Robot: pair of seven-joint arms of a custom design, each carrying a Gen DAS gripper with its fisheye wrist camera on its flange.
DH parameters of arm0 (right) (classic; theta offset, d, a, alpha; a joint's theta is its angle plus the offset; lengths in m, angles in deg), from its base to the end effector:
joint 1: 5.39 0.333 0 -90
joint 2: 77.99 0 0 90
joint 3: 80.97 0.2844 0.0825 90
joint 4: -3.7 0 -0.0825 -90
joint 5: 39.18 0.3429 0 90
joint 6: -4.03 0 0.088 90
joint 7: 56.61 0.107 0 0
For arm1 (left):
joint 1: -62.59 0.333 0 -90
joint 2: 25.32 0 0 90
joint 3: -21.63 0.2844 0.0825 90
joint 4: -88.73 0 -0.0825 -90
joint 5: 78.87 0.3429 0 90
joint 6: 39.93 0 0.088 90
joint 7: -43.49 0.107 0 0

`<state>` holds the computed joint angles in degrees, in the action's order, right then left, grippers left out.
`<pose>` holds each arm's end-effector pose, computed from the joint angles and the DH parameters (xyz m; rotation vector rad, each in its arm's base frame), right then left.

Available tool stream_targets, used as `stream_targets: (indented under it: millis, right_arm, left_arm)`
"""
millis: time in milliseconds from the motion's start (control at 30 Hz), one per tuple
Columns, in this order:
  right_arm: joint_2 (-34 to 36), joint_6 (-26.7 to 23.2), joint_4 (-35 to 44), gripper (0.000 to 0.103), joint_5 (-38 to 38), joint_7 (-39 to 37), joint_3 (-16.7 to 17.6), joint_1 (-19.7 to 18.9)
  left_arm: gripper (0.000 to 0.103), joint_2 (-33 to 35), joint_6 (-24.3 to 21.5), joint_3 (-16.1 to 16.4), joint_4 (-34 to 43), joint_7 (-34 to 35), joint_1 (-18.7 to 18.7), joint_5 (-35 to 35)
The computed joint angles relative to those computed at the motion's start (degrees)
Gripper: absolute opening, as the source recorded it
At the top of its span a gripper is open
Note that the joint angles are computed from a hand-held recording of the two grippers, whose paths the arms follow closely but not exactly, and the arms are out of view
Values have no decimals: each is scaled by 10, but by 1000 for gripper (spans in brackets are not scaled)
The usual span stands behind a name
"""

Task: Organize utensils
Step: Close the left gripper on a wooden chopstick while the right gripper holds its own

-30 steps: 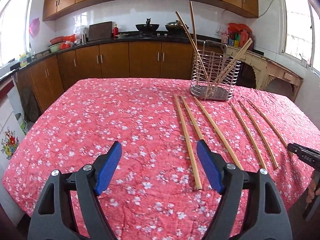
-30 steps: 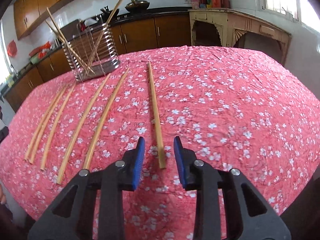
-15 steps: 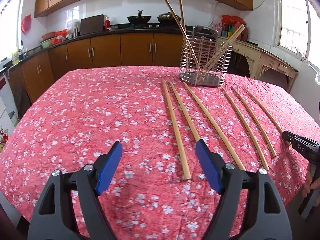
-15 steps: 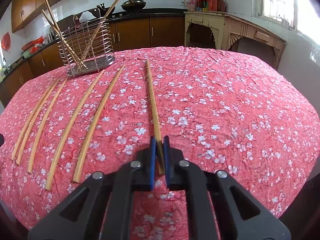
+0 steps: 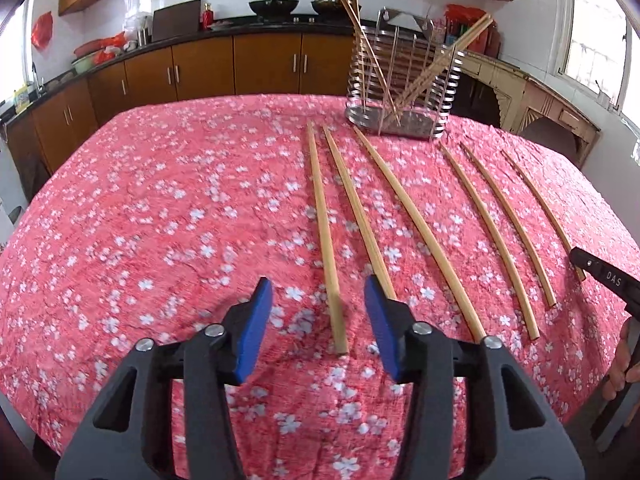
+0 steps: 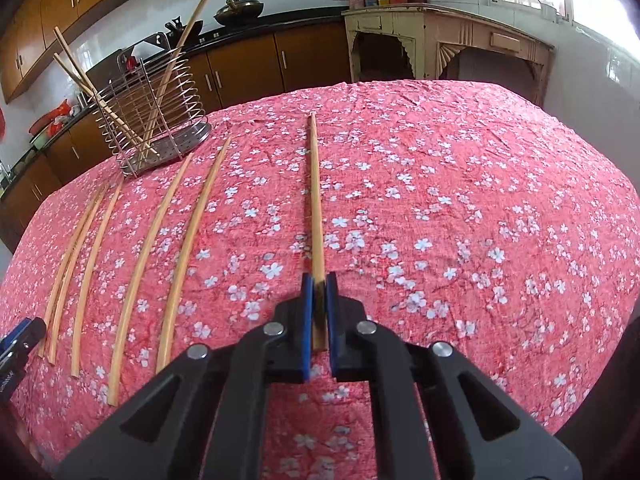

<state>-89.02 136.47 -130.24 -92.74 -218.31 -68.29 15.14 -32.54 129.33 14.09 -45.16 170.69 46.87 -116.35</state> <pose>0.3995 0.2451 0.4250 -1.0723 2.3194 -0.8538 0.4743 -0.1615 0.4568 -1.3806 2.2299 -0.9685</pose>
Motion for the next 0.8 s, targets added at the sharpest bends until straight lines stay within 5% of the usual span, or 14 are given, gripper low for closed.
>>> stream_targets:
  millis: [133, 400, 800]
  right_arm:
    - [0, 0, 0, 7, 2, -1, 0, 1]
    - [0, 1, 3, 7, 14, -10, 0, -1]
    - [-5, 1, -2, 7, 18, -5, 2, -1]
  left_arm:
    - [42, -4, 18, -9, -11, -33, 1, 34]
    - [7, 0, 1, -14, -5, -125, 17, 132]
    - [7, 7, -27, -2, 14, -89, 24, 91]
